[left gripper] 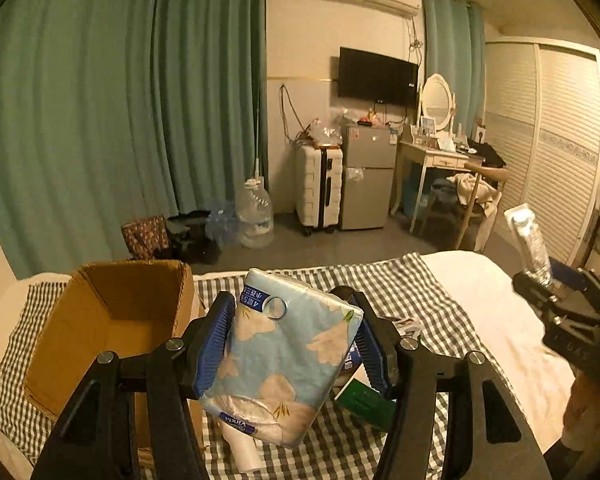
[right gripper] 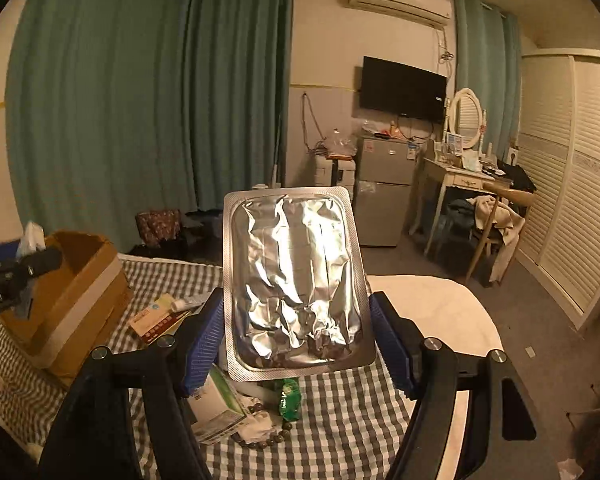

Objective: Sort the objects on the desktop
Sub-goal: 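Carry the tissue pack and foil tray over the cardboard box with both tools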

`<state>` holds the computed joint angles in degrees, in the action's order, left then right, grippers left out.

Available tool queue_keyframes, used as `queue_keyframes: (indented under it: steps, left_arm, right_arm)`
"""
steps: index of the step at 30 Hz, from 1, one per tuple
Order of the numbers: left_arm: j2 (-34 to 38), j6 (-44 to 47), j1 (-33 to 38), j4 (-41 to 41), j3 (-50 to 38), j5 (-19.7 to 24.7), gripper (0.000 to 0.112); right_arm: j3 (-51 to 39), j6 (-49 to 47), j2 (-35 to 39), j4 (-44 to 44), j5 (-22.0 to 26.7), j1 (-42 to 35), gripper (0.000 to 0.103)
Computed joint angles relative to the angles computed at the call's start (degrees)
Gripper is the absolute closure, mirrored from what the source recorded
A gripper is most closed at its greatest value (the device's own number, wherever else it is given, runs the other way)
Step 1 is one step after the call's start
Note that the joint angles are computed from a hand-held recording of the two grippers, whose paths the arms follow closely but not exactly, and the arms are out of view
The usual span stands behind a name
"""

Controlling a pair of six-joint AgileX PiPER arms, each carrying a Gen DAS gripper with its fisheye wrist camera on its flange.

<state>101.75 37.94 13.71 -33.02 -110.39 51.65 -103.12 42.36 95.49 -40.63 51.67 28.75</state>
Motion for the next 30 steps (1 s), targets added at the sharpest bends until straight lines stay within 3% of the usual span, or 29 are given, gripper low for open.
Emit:
queue_keyframes:
  steps: [6,15,27,30]
  left_arm:
    - [0.06,0.02,0.74,1.43,-1.17,-0.64,0.052]
    - [3.33,-0.04,6.26,-0.63,-9.02,4.06,0.052]
    - [14.76,-4.19,13.83,1.86,-30.25,14.65,0.052]
    - [15.05,-2.56,15.45,1.1,-31.38,14.78,0.052]
  right_arm:
    - [-0.04,0.04,-0.5,1.24,-0.85,0.54,0.033]
    - [-2.57,-3.05,-0.58,7.79,-1.08,-1.1,0.033]
    - [-21.1,-8.43,8.97,11.02,6.28,4.18,0.033]
    - [-27.65,-9.73,12.79,11.45,8.71,6.08,0.033]
